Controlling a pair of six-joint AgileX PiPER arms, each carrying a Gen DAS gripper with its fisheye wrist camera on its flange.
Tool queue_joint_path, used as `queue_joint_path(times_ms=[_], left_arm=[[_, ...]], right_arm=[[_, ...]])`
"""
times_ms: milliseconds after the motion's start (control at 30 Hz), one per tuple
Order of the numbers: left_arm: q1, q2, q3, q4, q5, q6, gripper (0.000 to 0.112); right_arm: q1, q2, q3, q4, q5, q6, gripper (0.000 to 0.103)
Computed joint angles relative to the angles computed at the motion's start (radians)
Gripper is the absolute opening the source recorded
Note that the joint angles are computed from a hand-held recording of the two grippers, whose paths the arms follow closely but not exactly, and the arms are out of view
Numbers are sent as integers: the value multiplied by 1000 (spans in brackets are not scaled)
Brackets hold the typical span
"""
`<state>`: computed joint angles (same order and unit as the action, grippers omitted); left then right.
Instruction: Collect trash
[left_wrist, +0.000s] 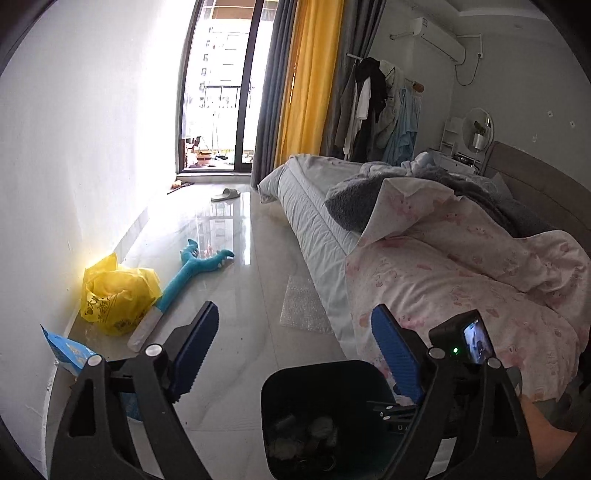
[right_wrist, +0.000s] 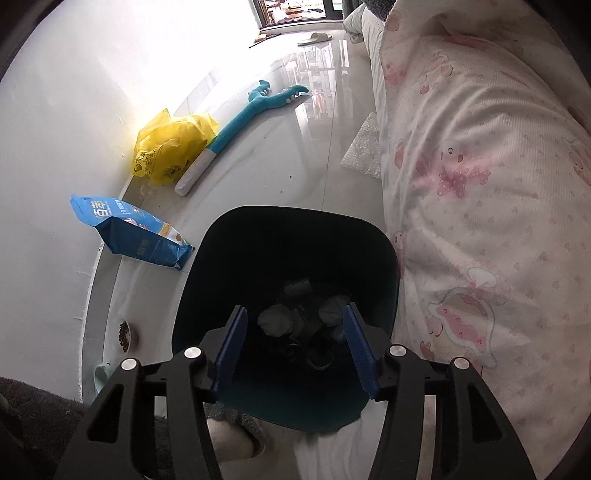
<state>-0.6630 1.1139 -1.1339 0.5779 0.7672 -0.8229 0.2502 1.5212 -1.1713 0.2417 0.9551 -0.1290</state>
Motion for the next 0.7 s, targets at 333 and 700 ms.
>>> queue_joint_path(times_ms=[333, 700], left_arm=[[-196, -28, -40, 252, 98, -226, 91], [-432, 44, -146, 397, 236, -329, 91]], right_arm=[[-55, -108, 15, 32, -7, -118, 63], [-393, -332, 23, 215, 115, -379, 71]])
